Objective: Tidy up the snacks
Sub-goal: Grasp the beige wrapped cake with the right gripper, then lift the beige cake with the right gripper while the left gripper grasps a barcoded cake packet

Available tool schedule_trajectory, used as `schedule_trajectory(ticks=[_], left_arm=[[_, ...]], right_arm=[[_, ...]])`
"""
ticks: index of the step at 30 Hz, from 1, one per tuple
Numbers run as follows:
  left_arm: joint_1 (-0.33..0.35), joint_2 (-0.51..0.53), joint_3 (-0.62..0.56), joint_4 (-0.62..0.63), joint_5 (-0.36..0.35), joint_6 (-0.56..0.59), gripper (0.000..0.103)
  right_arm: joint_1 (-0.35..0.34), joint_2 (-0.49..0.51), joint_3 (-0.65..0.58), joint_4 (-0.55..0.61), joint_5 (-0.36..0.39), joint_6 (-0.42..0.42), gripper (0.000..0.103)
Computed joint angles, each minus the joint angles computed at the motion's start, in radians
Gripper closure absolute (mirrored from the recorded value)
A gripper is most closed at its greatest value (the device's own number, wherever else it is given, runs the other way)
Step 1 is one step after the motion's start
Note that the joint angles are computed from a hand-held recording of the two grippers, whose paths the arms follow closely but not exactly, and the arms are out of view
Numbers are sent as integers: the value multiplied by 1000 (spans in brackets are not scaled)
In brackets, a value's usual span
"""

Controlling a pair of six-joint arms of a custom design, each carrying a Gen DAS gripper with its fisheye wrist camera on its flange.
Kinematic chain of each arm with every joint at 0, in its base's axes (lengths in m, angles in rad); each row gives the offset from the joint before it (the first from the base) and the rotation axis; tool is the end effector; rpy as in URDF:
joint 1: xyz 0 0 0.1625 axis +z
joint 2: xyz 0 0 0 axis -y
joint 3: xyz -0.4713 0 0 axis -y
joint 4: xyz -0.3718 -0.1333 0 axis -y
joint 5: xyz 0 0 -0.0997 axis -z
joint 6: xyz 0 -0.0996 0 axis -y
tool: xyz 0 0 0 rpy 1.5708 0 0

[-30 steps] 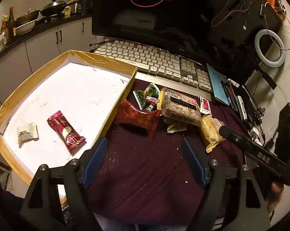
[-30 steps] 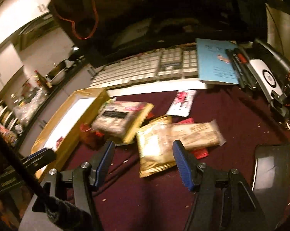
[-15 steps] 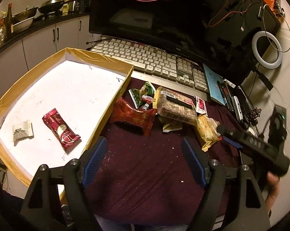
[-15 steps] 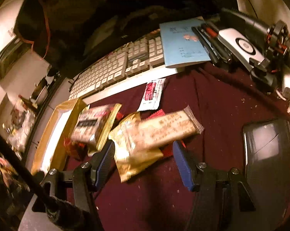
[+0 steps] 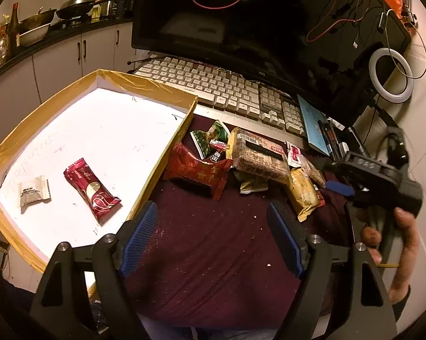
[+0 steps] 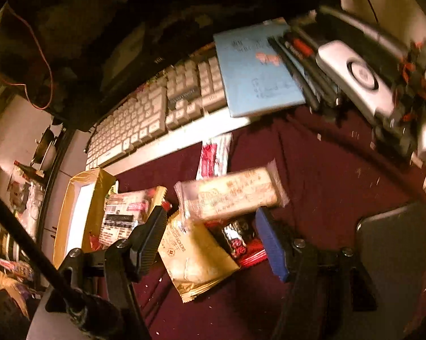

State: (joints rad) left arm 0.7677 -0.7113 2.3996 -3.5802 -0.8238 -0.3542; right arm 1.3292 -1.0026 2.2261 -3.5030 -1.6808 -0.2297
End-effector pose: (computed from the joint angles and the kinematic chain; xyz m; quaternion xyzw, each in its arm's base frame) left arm -0.1706 -0.4440 0.0631 0.1477 0.9090 -0.3216 0.2201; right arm -0.0057 -0.5344 0.1999 -0.0246 -0.9363 0.3248 0.1310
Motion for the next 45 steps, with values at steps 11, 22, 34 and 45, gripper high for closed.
schedule_trajectory(ticks=[11, 22, 34, 45], left_arm=[[7, 10, -3, -33, -40, 27, 23], [-1, 23, -5, -31, -55, 29, 23], [-4, 25, -23, 19, -59, 17, 23], [97, 29, -221, 210, -166, 12, 23]], right_arm=[[18, 53, -269, 399, -53, -144, 37], [-75, -75, -57, 376, 54, -233, 37], [-65, -28, 141, 23, 39, -459, 34], [-70, 59, 239, -305, 68, -502, 70]])
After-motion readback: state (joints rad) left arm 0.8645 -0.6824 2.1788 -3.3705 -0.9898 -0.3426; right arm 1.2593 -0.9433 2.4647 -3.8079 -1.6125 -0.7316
